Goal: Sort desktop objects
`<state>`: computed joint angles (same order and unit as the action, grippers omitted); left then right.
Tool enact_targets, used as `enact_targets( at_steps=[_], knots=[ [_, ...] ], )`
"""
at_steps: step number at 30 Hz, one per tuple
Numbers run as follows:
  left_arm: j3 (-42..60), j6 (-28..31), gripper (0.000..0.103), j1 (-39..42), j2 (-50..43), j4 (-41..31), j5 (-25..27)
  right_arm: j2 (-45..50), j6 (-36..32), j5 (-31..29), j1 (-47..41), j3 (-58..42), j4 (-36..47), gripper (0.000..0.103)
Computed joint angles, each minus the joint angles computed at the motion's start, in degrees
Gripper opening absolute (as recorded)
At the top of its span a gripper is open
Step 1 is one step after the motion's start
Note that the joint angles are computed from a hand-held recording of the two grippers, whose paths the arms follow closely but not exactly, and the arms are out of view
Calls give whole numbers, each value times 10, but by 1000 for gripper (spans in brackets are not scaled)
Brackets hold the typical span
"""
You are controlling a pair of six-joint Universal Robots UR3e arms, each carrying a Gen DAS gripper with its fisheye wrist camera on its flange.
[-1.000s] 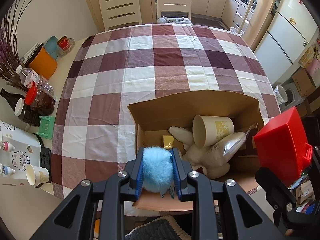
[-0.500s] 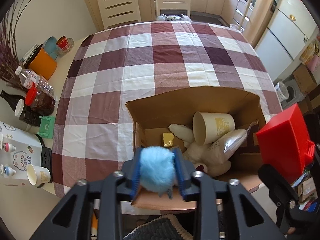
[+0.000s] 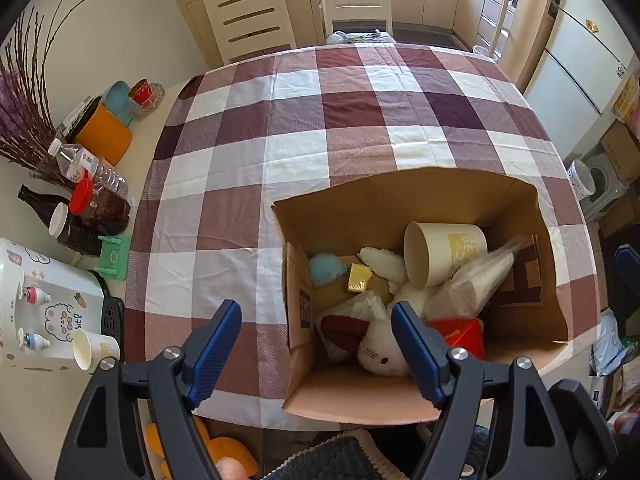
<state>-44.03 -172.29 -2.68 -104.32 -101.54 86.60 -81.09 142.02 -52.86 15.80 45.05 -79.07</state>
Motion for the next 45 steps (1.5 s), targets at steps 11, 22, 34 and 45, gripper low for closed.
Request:
enact_targets(
  at_steps=[11,22,34,45],
  knots=[
    [11,-3,80,5,-6,-21,-17,5,-3,4,-3,-9,10,103],
    [8,4,80,6,-4,-38,-36,0,1,-2,-7,-5,17,103],
    [-27,2,80,4,21,-61,-61,-29,-26,-10,-35,15,60,103],
    [-76,-13,80,-13,63,-48,-47,-71,-70,2,-72,51,96,103]
  ],
)
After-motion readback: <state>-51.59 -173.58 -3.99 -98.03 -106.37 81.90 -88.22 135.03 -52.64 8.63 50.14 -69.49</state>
